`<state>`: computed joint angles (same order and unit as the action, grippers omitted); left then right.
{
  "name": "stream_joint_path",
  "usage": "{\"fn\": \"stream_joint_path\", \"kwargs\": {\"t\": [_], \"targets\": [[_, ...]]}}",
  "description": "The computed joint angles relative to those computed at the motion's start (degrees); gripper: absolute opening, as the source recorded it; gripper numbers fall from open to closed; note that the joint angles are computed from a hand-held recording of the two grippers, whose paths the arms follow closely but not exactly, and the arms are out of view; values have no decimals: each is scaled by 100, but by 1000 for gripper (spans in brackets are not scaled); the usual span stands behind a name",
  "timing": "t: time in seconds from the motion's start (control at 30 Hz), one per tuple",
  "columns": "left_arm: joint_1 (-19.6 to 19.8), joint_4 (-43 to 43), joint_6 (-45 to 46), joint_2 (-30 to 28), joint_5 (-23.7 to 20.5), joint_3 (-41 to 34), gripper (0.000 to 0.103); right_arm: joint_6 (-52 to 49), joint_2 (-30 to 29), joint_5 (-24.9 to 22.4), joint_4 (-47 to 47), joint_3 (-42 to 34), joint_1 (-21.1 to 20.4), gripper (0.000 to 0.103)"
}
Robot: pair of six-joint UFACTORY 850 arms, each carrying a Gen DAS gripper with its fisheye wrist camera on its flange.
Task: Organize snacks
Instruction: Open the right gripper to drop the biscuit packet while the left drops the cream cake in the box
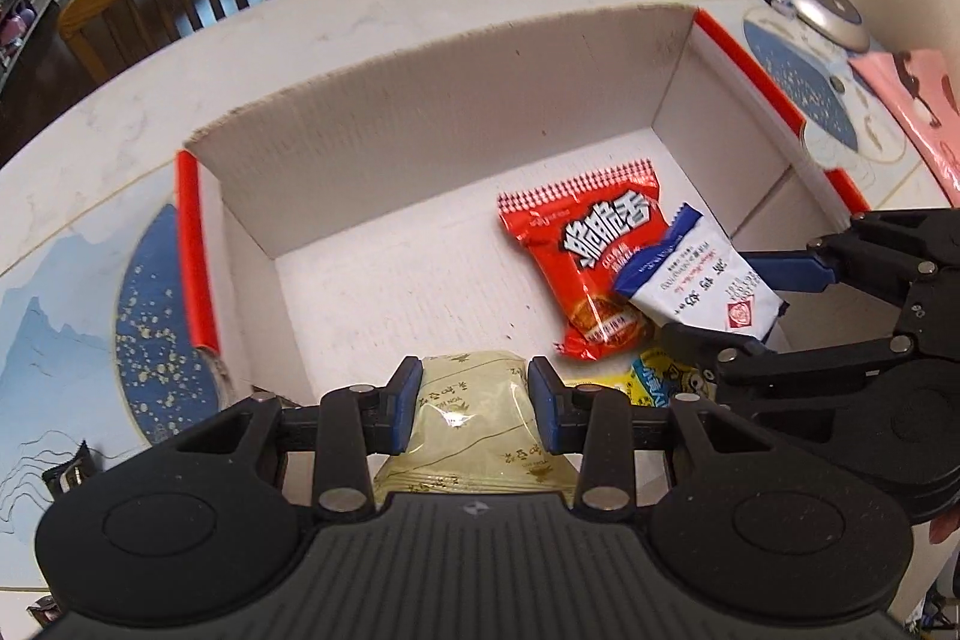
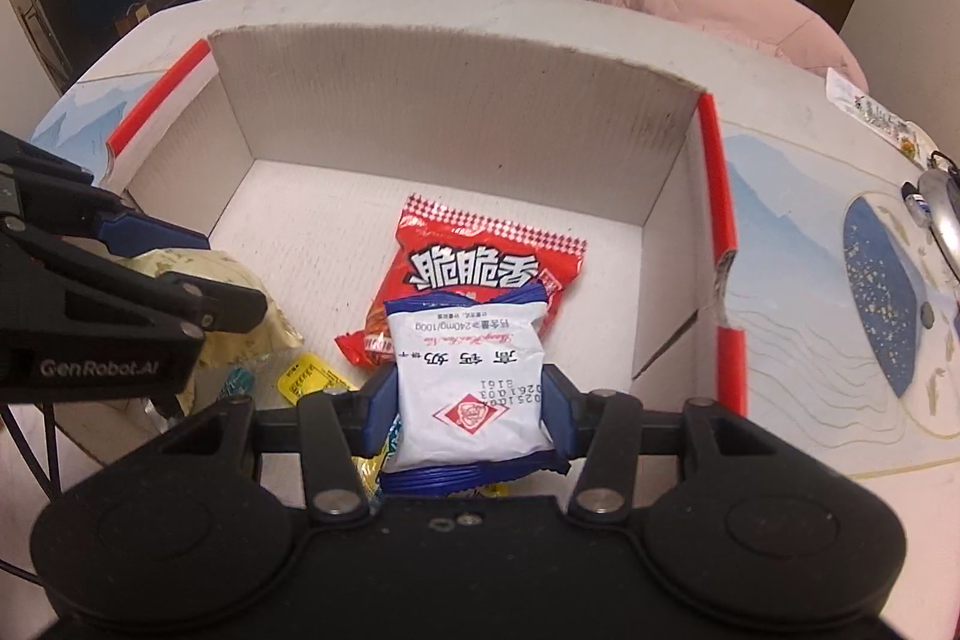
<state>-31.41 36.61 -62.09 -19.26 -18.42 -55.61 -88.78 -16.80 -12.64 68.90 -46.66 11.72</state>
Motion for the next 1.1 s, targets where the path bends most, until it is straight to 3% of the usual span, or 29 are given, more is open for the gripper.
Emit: {"fn": "stream_joint_path", "kwargs": {"t": [0.23,0.43,0.8,1.1], "targets": [[100,-1018,1099,-61,15,-63,39,124,-64,-92,-175,-26,-35,49],[98,-1057,926,93,195,92,48,-104,-24,-150,98,20,-57,50],[-36,418,-798,936,628,802,48,-938,644,-471,1057,437,-155,54],[-80,1854,-2422,1906,730,1512,48,-1357,1457,-760,1654,859,-146,57]]}}
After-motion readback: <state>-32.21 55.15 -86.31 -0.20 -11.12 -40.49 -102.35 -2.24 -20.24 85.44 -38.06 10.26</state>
